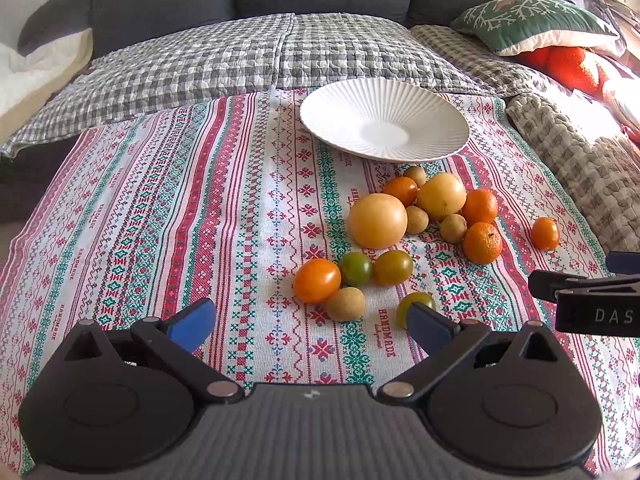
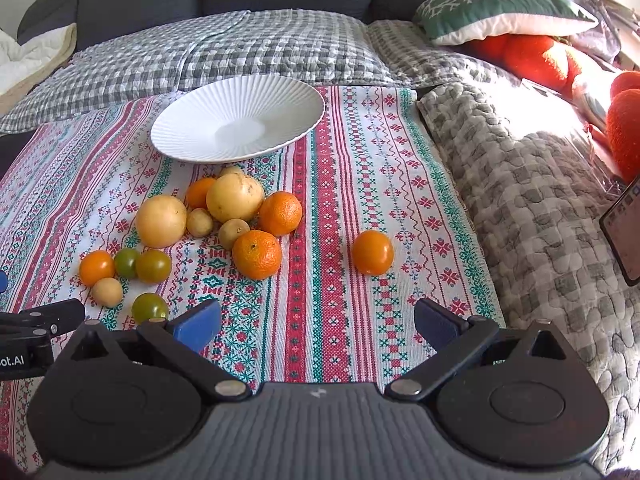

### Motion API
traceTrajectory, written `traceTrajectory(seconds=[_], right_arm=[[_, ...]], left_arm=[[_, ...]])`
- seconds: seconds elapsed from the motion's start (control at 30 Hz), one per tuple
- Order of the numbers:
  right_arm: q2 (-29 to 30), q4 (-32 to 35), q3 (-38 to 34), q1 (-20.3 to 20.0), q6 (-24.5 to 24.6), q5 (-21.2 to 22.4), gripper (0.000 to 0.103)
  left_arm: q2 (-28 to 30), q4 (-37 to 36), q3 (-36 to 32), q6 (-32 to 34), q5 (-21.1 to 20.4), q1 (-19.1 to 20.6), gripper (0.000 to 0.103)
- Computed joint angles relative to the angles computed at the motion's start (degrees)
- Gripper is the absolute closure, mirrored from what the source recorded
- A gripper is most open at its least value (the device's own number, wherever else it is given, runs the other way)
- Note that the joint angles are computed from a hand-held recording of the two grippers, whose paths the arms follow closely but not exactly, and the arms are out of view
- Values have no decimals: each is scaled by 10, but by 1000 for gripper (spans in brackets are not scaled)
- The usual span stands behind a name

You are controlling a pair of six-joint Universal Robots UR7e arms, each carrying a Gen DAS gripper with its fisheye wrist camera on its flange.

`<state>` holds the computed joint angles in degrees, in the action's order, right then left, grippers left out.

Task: Organize fruits
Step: 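Grasp the large pale-orange citrus with the left tool while the right tool grasps a yellow potato-shaped fruit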

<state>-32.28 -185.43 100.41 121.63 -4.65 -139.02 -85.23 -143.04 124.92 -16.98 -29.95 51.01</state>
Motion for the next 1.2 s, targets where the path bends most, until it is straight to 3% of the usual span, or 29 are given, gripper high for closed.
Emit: traceTrajectory(seconds=[0.2,0.4,0.53,0.67,0.8,0.87,0.93,0.97,1.1,1.2], right_arm=[[-19,48,-6,-11,10,43,0],[-31,82,-31,-18,-16,94,0],[-31,129,-61,-24,-42,119,0],[-25,236,-109,-36,-24,153,0],[-12,241,-136,-49,-28,181,2],[-15,228,-131,-64,-22,226,4],[-14,241,-139,-74,-10,253,11],[-13,241,-141,-78,-11,265,15],[-12,231,-146,-95,-5,321,18],[-11,246,-151,-104,13,346,28]], left_arm=[[19,-68,-13,78,-13,14,3],[36,-63,-49,129,-63,31,3],[52,-45,-74,174,-58,35,3],[65,-31,-98,194,-66,44,3],[82,-53,-114,206,-87,66,3],[87,-81,-109,205,-96,76,6],[92,-53,-129,184,-121,89,17],[95,-55,-133,185,-132,93,18],[104,-53,-149,193,-173,106,25],[112,-59,-153,196,-196,116,30]])
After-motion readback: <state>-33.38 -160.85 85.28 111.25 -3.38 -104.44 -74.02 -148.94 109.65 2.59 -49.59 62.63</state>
